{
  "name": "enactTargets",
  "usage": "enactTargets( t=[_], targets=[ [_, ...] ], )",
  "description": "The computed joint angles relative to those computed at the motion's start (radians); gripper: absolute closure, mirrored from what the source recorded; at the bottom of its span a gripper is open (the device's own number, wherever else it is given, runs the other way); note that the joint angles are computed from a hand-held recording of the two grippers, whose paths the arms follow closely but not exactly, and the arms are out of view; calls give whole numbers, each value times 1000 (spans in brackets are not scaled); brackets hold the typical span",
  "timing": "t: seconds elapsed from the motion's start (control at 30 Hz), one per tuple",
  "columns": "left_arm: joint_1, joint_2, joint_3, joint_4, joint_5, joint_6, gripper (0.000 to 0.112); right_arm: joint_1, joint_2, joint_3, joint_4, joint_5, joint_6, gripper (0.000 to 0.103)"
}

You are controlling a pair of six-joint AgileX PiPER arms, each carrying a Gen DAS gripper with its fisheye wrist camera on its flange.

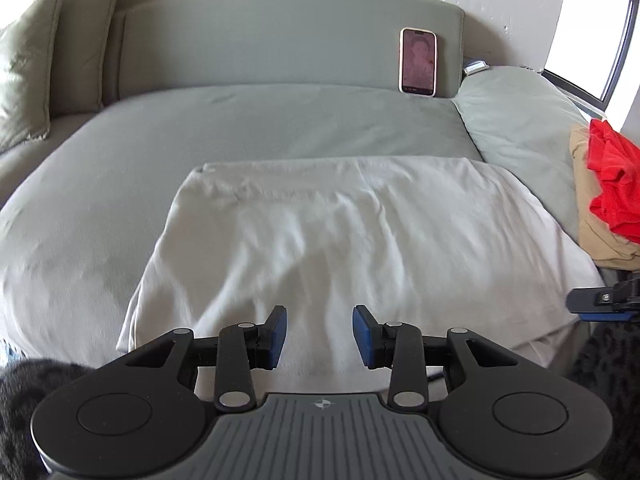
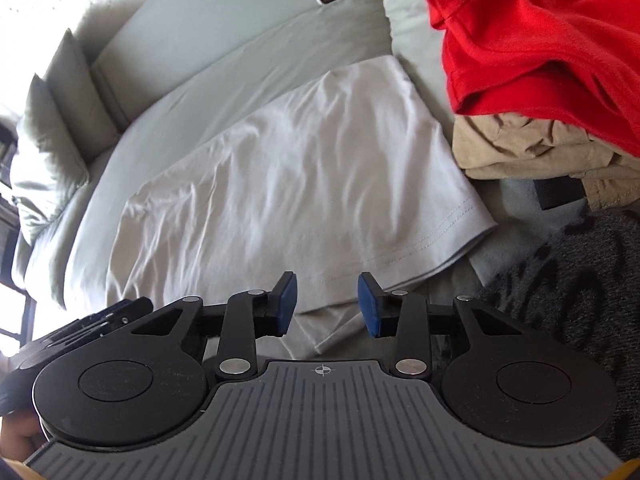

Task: Fold clothes
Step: 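Move the right gripper to the edge of the folded sweatshirt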

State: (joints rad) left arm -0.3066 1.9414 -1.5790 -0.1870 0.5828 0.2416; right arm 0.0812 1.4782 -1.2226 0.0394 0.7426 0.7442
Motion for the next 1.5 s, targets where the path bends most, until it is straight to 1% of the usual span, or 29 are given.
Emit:
enactTargets(
  t=[0.03, 0.07, 0.13, 0.2, 0.23, 0.3, 0.33, 0.37, 0.4, 0.43, 0.5, 0.53, 0.6, 0.67, 0.73, 0.8, 0.87, 0.9, 0.93, 0.97, 1.0, 1.03, 1.07, 1.1, 1.17, 1.27, 1.37, 1.43, 1.5],
  targets=[
    [-7, 5, 6, 42, -19, -28, 78, -4, -2, 2, -3, -1, 8, 62],
    [-11, 16, -2, 84, -6, -60, 79, -9, -4, 5, -4, -2, 14, 62],
    [-13, 55, -50, 148, 80, -109, 79, -15, -10, 14, -9, -4, 27, 62],
    [-3, 70, -82, 133, 143, -81, 80, -18, -10, 20, -14, -2, 34, 62],
    [4, 79, -112, 115, 194, -62, 84, -20, -7, 18, -13, 5, 33, 62],
    [20, 120, -205, 86, 348, -35, 88, -20, 0, 9, -17, 20, 35, 62],
    [27, 137, -234, 82, 411, -29, 90, -19, 4, 3, -20, 25, 30, 62],
    [30, 146, -242, 91, 451, -42, 98, -17, 10, -4, -24, 31, 25, 62],
    [28, 135, -221, 107, 452, -62, 100, -16, 15, -10, -29, 36, 19, 62],
    [25, 102, -173, 112, 412, -68, 100, -14, 19, -16, -35, 34, 9, 62],
    [12, 28, -90, 96, 307, -48, 96, -5, 31, -33, -55, 24, -21, 62],
    [3, -4, -62, 85, 260, -34, 95, 7, 41, -37, -77, 7, -28, 62],
    [-21, -52, -28, 63, 184, 1, 89, 47, 81, -53, -161, -15, -23, 62],
    [-49, -72, -23, 52, 141, 34, 81, 86, 119, -69, -232, -14, -14, 62],
    [-75, -58, -51, 72, 148, 20, 80, 123, 150, -80, -272, 16, -5, 61],
    [-99, -19, -103, 95, 165, -19, 80, 139, 151, -104, -245, 79, -60, 60],
    [-110, 10, -117, 91, 159, -30, 80, 95, 129, -107, -120, 121, -121, 60],
    [-112, 32, -131, 86, 172, -31, 80, 61, 93, -75, -67, 99, -109, 60],
    [-113, 62, -157, 79, 204, -29, 80, 26, 52, -35, -17, 65, -92, 60],
    [-112, 78, -164, 68, 216, -24, 80, 1, 13, 1, 7, 34, -50, 60],
    [-107, 79, -151, 53, 207, -17, 80, -19, -17, 15, -9, 24, -16, 55],
    [-102, 79, -137, 38, 197, -9, 80, -26, -41, 19, -64, 22, 43, 53],
    [-98, 82, -137, 28, 201, -3, 80, -15, -58, 19, -158, 28, 126, 49],
    [-94, 86, -150, 22, 218, -2, 80, -14, -67, 12, -223, 40, 173, 45],
    [-84, 94, -168, 4, 240, 0, 80, -38, -60, -10, -254, 73, 187, 40],
    [-83, 100, -170, 2, 237, 5, 80, -112, -31, -20, -164, 85, 138, 41],
    [-85, 106, -178, 6, 238, 5, 80, -173, -6, -17, -46, 50, 51, 42],
    [-82, 110, -180, -3, 239, 10, 79, -185, 42, -59, -27, 89, 33, 47],
    [-77, 110, -177, -15, 236, 21, 79, -186, 81, -89, -20, 118, 13, 48]
  ],
)
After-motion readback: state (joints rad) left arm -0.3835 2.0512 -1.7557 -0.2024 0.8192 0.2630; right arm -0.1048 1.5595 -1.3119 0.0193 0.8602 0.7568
